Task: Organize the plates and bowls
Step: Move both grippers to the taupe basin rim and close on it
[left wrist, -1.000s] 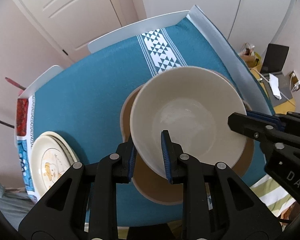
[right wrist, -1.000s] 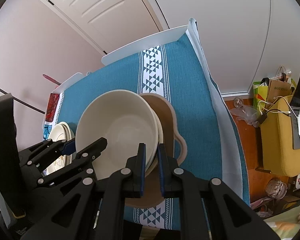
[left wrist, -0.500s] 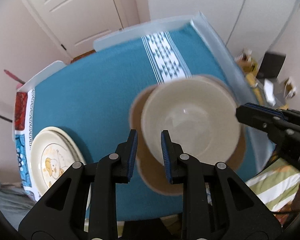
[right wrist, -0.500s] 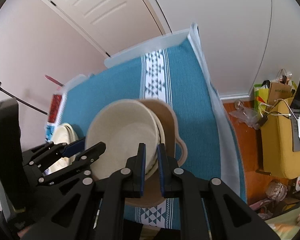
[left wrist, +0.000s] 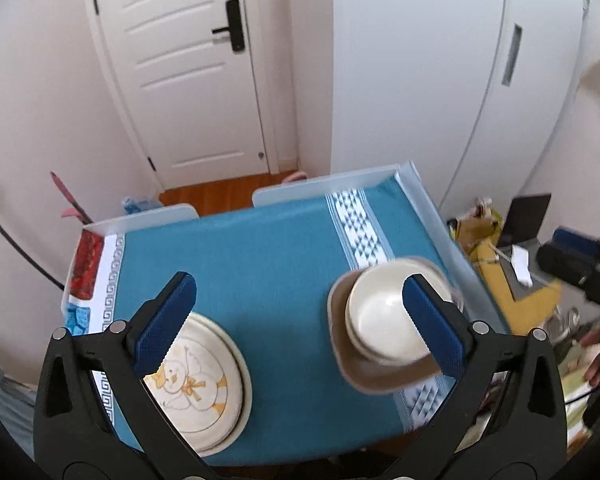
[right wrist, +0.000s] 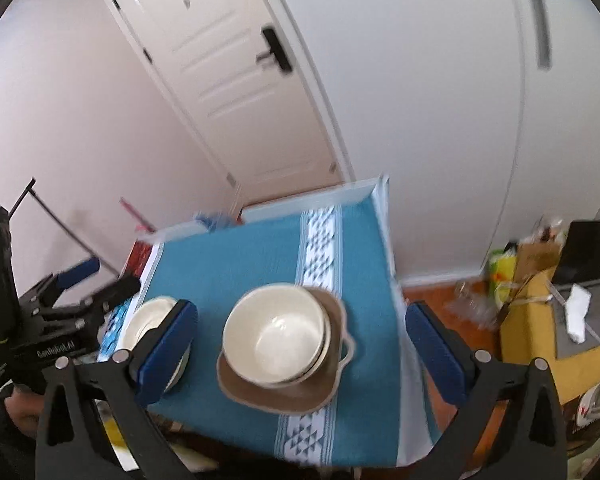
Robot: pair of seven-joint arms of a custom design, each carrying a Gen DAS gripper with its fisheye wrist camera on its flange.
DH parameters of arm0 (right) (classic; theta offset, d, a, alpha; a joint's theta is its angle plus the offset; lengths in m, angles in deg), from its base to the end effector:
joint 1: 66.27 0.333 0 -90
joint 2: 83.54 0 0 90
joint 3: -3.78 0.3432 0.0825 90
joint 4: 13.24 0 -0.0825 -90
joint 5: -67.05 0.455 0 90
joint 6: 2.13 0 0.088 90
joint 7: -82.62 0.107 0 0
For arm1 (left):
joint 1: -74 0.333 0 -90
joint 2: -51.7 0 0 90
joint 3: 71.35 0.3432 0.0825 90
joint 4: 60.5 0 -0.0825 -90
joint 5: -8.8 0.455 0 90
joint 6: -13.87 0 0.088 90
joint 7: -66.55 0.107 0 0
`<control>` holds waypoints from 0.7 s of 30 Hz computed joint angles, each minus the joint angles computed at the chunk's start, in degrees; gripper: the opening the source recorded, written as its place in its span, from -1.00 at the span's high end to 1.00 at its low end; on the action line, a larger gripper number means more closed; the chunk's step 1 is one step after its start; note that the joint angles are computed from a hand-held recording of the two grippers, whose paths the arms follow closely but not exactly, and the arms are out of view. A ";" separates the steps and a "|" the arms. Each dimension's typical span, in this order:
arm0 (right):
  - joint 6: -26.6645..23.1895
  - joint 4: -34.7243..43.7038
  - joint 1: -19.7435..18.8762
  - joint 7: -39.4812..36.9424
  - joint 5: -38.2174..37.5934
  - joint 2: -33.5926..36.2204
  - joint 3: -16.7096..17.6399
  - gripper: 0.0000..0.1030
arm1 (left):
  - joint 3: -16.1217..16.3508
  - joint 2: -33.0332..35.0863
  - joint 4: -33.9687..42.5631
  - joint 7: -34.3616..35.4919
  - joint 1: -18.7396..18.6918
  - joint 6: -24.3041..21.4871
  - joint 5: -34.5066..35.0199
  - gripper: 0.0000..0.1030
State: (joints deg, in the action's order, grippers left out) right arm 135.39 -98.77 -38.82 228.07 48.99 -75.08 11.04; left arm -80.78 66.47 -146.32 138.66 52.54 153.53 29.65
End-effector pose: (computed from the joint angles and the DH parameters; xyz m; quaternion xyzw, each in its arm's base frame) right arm 0.6048 0.4068 0.6951 -0.5746 0.7192 -0.1326 0.3675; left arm 0.6646 -0.3781 0.6161 -0.5152 0.7780 -0.2620 0.2461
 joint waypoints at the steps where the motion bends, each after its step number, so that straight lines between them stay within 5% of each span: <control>1: -1.31 0.18 0.03 -0.80 0.58 -0.02 0.20 -1.00 | -0.15 -0.26 -0.65 0.79 0.31 -0.66 -0.76 -0.99; 4: -14.20 5.96 0.97 -3.39 2.60 3.03 0.84 -1.00 | -0.66 -1.02 -3.31 3.15 1.19 -0.97 -2.94 -0.99; 8: -23.36 10.21 2.74 -3.24 0.96 6.34 0.28 -1.00 | -0.58 -0.44 -5.25 5.24 0.89 -2.47 -1.12 -0.99; 21: -34.82 20.91 1.76 -18.80 10.43 17.57 0.39 -0.95 | -2.13 10.04 4.87 19.21 2.42 -15.07 -15.86 -0.98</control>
